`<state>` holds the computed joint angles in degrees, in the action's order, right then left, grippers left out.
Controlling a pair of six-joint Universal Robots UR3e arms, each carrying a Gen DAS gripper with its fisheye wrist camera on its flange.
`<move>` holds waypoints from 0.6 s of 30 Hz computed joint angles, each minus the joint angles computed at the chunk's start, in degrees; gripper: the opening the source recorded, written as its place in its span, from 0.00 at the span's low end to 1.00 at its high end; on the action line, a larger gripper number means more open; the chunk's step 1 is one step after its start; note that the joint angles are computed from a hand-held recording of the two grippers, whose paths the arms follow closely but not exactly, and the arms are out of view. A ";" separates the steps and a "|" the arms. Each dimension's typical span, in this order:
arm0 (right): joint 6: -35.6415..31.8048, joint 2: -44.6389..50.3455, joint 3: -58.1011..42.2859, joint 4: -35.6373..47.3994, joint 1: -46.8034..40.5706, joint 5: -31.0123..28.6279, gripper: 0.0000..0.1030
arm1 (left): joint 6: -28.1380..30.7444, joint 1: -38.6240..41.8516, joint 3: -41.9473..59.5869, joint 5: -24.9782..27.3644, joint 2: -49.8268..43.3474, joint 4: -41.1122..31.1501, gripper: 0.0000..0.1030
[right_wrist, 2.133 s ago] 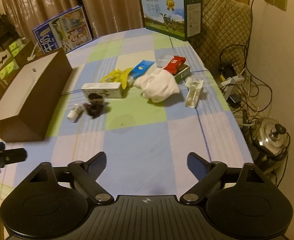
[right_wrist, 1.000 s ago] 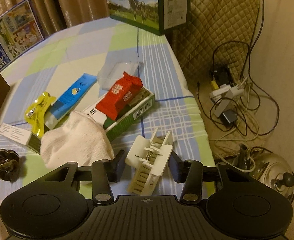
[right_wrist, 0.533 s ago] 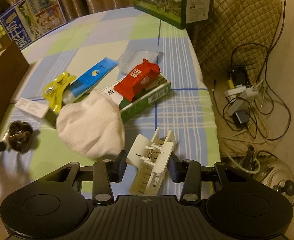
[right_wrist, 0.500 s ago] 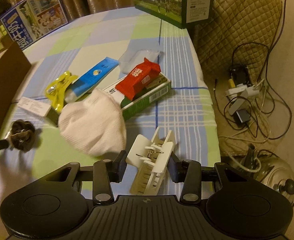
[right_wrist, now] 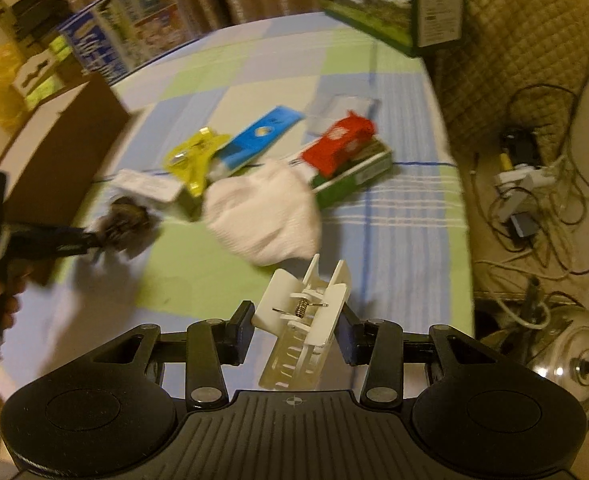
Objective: Organize objects
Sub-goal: 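Grasp the white plastic clip with the right tool while the left tool grasps the white pill bottle, then carry the pill bottle and clip into the open box with both tools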
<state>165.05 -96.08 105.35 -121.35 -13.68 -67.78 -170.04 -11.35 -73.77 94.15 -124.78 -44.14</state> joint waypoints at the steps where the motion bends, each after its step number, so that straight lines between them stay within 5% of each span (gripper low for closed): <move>1: -0.91 -0.04 -0.48 1.02 0.04 0.96 0.39 | -0.39 -0.04 -0.62 0.01 0.43 0.18 0.22; 9: -4.78 2.13 -3.37 2.52 3.24 6.40 0.39 | -4.99 0.53 -11.41 -0.45 10.52 2.52 0.22; 18: 0.80 8.50 -9.67 -2.76 12.25 8.32 0.39 | -4.48 5.94 -20.45 -6.04 26.41 0.12 0.22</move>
<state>165.85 -87.59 95.68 -124.11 -1.44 -59.46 -174.52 -5.41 -94.22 88.11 -98.37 -44.02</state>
